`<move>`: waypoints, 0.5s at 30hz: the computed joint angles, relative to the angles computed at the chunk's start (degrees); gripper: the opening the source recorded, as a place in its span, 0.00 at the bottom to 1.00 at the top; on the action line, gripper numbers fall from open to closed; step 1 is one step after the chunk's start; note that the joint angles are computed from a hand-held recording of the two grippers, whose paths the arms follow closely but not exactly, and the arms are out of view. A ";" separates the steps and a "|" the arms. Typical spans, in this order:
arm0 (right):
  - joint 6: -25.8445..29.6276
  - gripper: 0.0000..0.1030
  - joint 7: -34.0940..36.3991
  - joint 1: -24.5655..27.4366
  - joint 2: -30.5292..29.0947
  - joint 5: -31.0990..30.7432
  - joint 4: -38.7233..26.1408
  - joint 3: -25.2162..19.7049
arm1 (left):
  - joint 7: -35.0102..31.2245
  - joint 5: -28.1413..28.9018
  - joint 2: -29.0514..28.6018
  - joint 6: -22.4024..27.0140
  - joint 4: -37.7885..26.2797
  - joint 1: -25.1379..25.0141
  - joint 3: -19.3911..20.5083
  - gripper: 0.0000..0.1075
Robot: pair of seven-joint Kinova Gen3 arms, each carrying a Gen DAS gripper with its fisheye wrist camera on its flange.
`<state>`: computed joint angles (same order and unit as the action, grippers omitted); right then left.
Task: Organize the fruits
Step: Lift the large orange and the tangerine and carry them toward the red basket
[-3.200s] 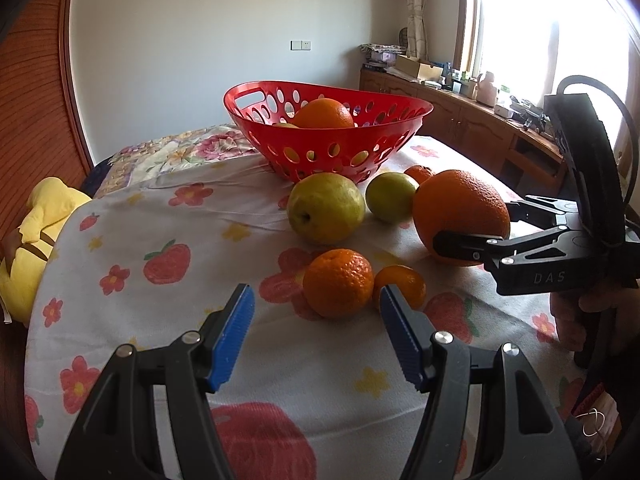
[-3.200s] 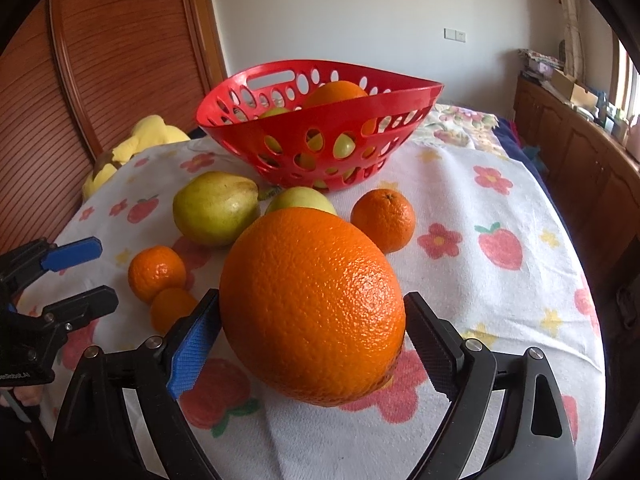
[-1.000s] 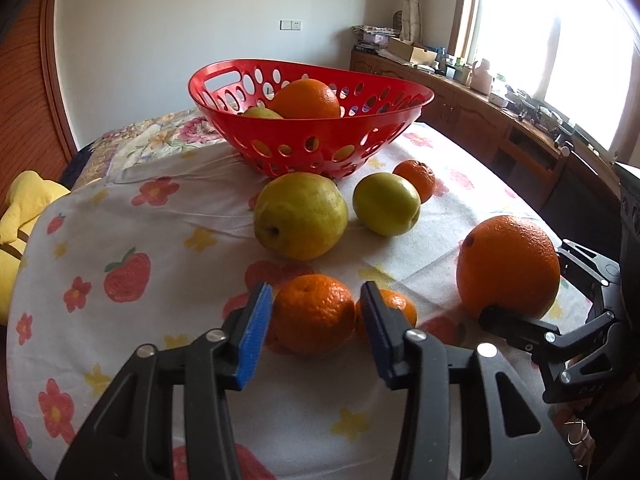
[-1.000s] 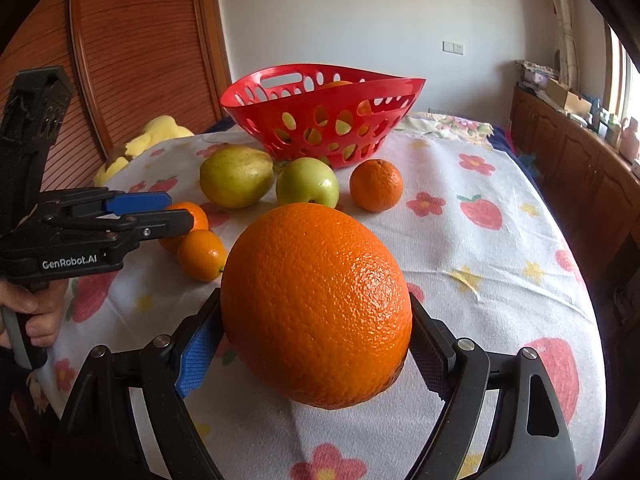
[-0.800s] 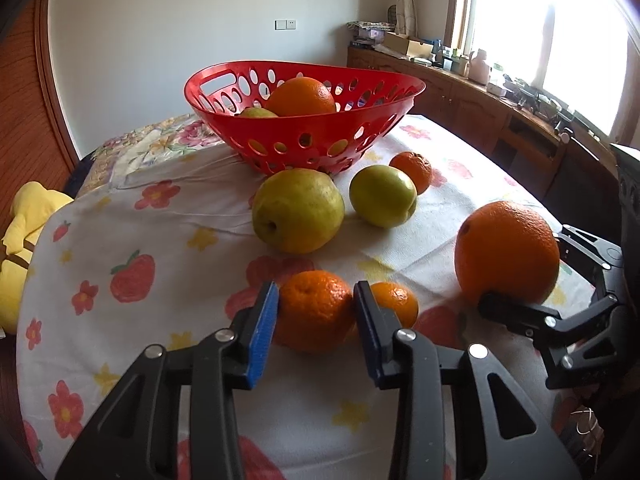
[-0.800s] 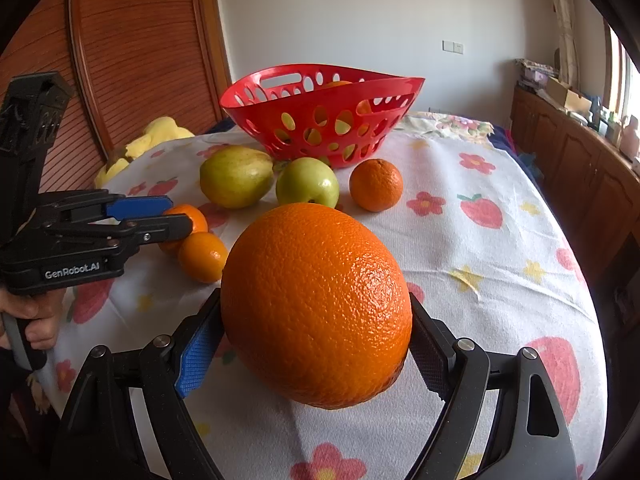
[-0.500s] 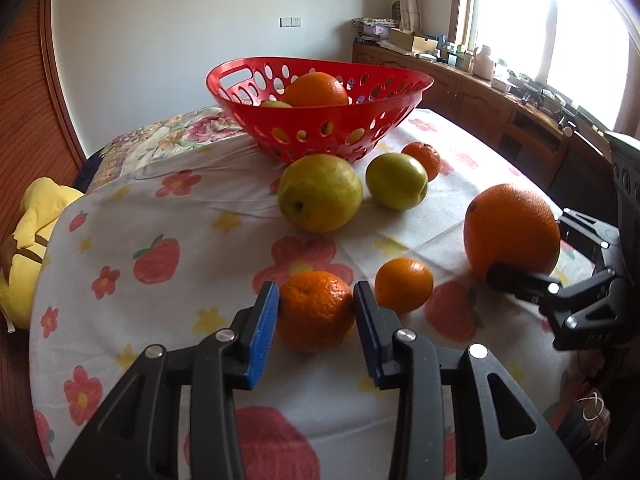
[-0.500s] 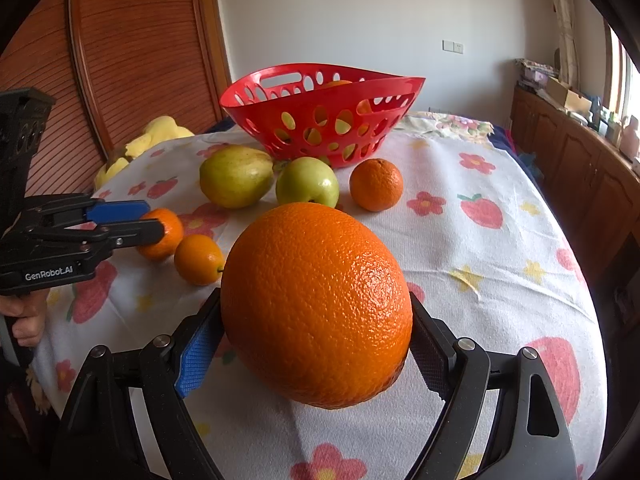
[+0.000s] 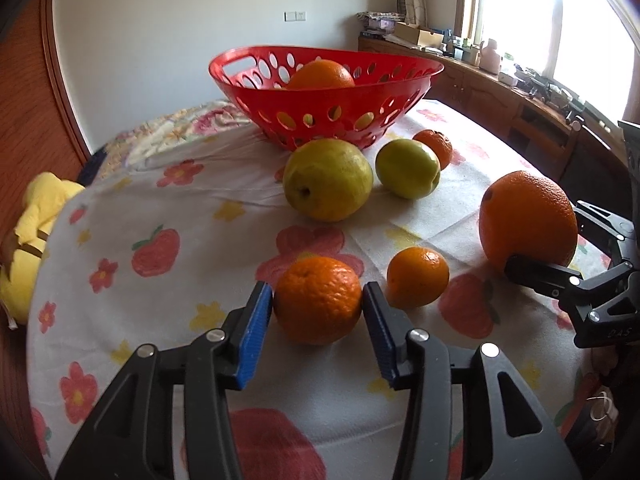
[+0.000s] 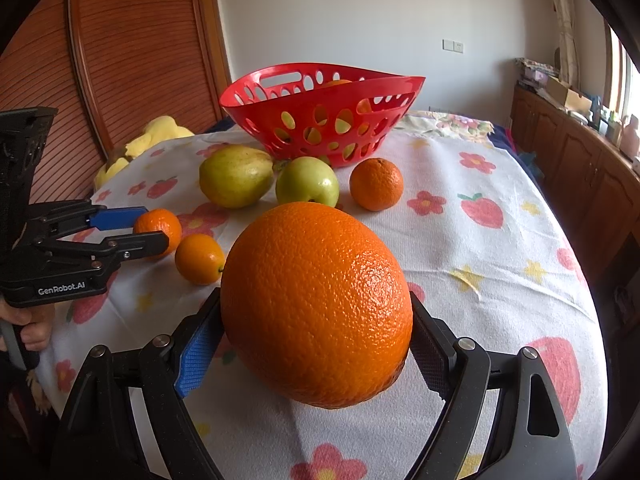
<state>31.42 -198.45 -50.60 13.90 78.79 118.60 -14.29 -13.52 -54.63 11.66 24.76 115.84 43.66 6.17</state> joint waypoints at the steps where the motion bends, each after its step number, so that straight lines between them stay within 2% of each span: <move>1: 0.04 0.84 0.06 -0.01 0.04 -0.04 -0.04 -0.01 | -0.18 0.22 0.07 -0.25 0.02 -0.19 0.05 0.45; 10: -0.03 0.84 0.19 0.02 0.00 -0.13 -0.04 0.02 | 2.55 -1.75 -0.26 -0.67 0.78 0.53 -0.35 0.41; 15: -0.07 0.84 0.17 0.04 -0.01 -0.16 -0.05 0.04 | 7.17 -5.59 -1.66 -0.47 2.17 1.30 -0.11 0.41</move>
